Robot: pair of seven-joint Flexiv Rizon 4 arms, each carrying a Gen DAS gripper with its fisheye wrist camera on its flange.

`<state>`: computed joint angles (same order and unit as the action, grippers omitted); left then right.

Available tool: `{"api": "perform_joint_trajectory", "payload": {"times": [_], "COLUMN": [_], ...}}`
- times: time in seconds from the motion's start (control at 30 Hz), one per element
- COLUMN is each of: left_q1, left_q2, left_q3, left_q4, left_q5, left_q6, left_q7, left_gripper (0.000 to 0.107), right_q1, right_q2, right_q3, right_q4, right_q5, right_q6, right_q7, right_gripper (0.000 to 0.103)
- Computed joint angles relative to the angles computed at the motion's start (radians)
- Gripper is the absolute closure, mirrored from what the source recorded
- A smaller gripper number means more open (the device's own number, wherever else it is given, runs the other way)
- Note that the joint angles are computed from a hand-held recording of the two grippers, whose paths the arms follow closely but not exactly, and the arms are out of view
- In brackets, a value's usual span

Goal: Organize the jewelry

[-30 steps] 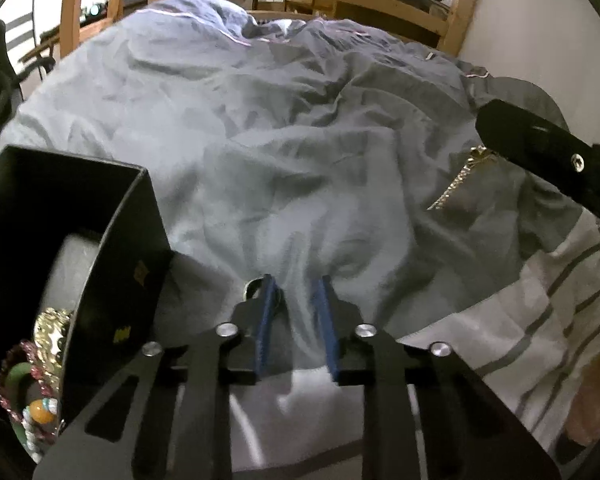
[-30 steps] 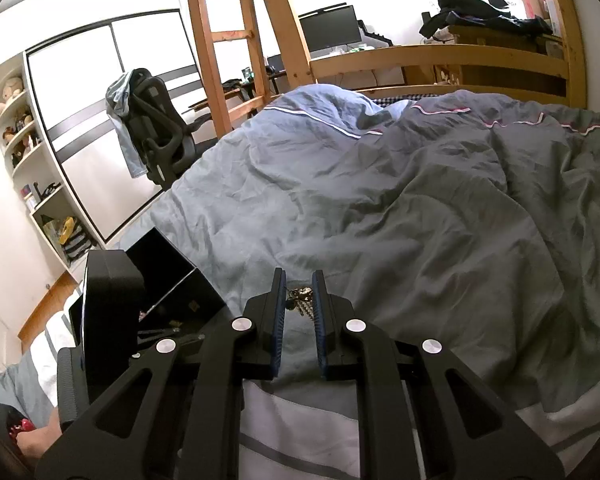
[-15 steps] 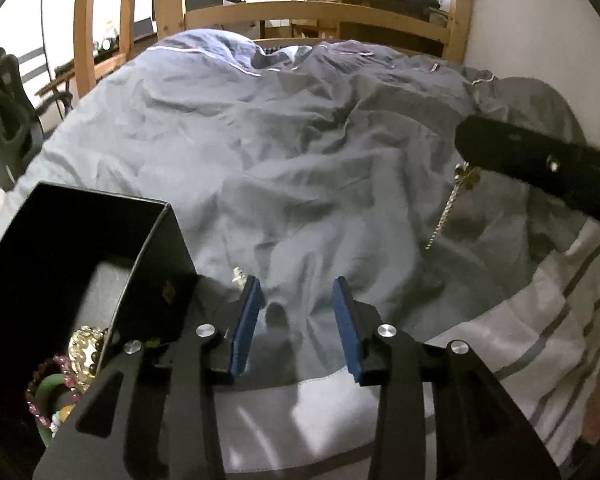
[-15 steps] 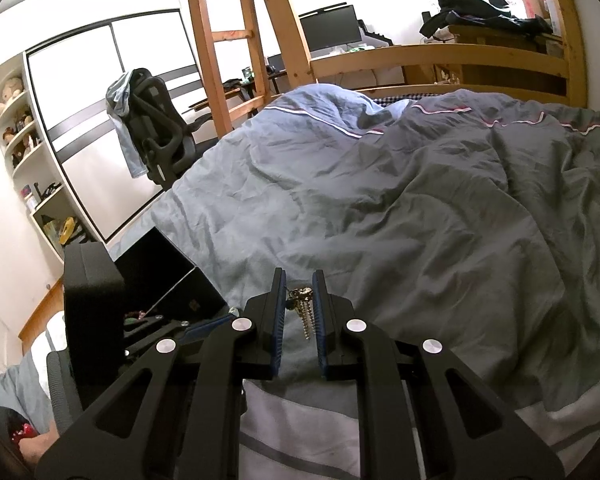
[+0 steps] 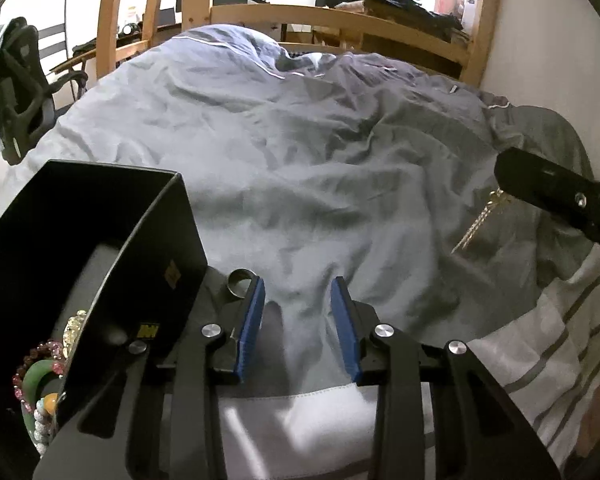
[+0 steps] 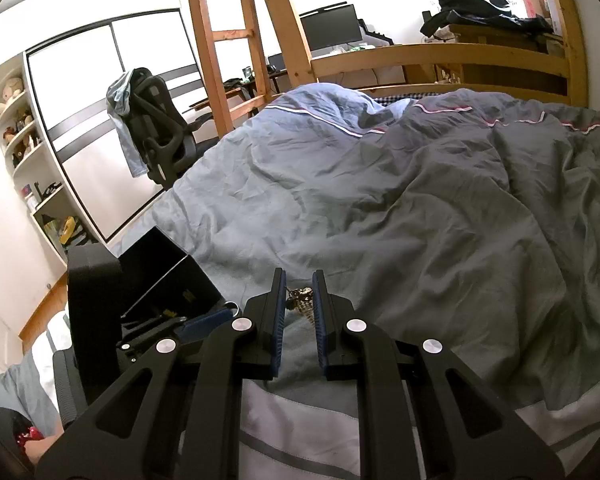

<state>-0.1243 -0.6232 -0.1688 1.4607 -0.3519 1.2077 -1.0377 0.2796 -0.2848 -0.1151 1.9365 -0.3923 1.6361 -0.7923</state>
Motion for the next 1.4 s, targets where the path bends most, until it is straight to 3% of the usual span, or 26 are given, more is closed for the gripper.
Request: {"api": "perform_joint_trajectory", "payload": {"times": [0.1, 0.23, 0.47, 0.67, 0.83, 0.9, 1.0, 1.17, 1.3, 1.4], "left_q1": [-0.027, -0.024, -0.057, -0.155, -0.171, -0.162, -0.157, -0.089, -0.11, -0.095], "left_q2": [-0.007, -0.008, -0.038, -0.078, -0.08, -0.075, -0.081, -0.08, -0.083, -0.085], "left_q3": [0.037, 0.034, 0.072, 0.22, 0.254, 0.243, 0.239, 0.152, 0.181, 0.159], "left_q4": [-0.003, 0.002, -0.025, -0.096, -0.108, -0.097, -0.114, -0.103, -0.1, -0.1], "left_q5": [0.039, 0.048, 0.093, 0.212, 0.283, 0.293, 0.299, 0.235, 0.249, 0.236], "left_q6": [0.023, 0.053, 0.109, 0.131, 0.147, 0.174, 0.138, 0.127, 0.148, 0.139], "left_q7": [-0.027, -0.045, -0.115, -0.281, -0.355, -0.369, -0.375, -0.37, -0.391, -0.379], "left_gripper": [0.075, 0.077, 0.077, 0.077, 0.077, 0.077, 0.076, 0.08, 0.08, 0.081], "right_q1": [0.012, 0.025, -0.009, -0.021, -0.016, -0.02, -0.057, -0.078, -0.073, -0.096], "right_q2": [0.001, 0.001, -0.003, -0.006, -0.009, -0.012, -0.023, -0.027, -0.022, -0.025], "right_q3": [-0.014, -0.025, 0.029, 0.051, 0.052, 0.057, 0.107, 0.142, 0.134, 0.164], "right_q4": [0.004, 0.008, -0.003, -0.009, -0.01, -0.014, -0.032, -0.043, -0.038, -0.047], "right_q5": [-0.005, -0.003, 0.02, 0.039, 0.053, 0.054, 0.083, 0.117, 0.123, 0.15], "right_q6": [0.006, 0.015, -0.002, -0.009, -0.004, -0.011, -0.03, -0.05, -0.037, -0.041], "right_q7": [0.008, 0.019, -0.008, -0.018, -0.012, -0.018, -0.041, -0.064, -0.063, -0.078], "right_gripper": [0.089, 0.089, 0.089, 0.089, 0.088, 0.089, 0.089, 0.088, 0.089, 0.089]}}
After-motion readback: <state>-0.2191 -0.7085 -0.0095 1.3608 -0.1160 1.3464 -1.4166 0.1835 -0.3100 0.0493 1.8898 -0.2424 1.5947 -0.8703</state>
